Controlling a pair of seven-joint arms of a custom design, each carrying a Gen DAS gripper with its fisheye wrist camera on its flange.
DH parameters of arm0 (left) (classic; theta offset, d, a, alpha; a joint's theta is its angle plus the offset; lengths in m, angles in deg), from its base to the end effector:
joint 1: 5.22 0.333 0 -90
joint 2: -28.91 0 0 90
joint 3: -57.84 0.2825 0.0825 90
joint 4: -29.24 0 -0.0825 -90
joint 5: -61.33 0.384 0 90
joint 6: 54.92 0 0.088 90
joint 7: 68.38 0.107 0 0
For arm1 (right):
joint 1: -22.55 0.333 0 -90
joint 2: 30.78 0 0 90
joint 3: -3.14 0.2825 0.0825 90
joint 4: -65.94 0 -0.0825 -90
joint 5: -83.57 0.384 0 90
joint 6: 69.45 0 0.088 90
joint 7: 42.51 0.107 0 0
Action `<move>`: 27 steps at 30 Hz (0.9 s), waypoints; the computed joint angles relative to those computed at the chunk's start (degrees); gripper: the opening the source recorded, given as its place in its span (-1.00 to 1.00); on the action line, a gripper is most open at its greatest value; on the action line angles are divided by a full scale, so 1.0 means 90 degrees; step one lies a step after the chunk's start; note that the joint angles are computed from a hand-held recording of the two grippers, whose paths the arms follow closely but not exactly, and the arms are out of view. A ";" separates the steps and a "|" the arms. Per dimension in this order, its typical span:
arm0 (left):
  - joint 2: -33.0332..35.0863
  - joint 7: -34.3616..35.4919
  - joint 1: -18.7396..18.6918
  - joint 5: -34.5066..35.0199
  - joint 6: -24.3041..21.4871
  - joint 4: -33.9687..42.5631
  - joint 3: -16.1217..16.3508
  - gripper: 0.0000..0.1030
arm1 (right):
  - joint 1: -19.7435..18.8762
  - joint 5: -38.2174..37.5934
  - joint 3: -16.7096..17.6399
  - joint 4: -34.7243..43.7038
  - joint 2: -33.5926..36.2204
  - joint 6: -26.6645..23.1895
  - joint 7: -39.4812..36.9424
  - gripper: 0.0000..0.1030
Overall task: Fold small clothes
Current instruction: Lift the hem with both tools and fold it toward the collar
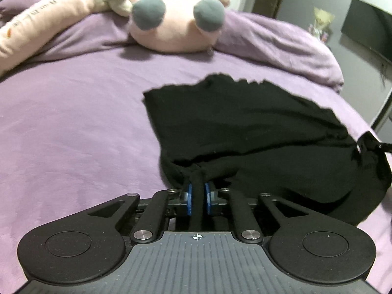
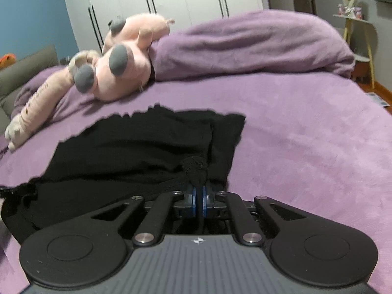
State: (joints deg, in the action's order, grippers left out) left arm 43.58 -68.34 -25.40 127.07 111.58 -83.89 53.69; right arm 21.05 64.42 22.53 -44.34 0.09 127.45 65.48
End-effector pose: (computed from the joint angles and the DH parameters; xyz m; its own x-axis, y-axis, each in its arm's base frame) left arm 0.5422 -0.3036 0.3599 0.0291 -0.9816 0.1886 -0.6831 -0.1573 -0.7132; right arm 0.6206 0.2124 0.3177 0.3370 -0.9164 -0.2161 -0.5701 -0.0159 -0.8214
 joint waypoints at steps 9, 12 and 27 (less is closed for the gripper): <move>-0.0574 -0.1860 0.0071 0.1744 -0.0380 -0.0183 -0.0329 -0.78 | -0.0801 -0.0987 0.0591 -0.0254 -0.0142 0.0474 0.1310 -0.92; -0.0342 -0.2027 0.0242 0.1684 -0.0269 0.0198 -0.0358 -0.80 | -0.0969 -0.1219 0.0814 0.0135 0.0092 0.0216 0.1725 -0.93; 0.2134 -0.0530 0.0704 -0.0535 0.0017 0.2847 -0.0125 -0.79 | 0.0892 0.0842 -0.0043 0.5261 0.2950 -0.2430 0.0652 -0.90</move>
State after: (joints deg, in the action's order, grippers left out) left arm 62.79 -73.11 -19.06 122.26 111.74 -58.27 52.56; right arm 29.08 72.00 22.14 3.01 26.63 105.59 71.35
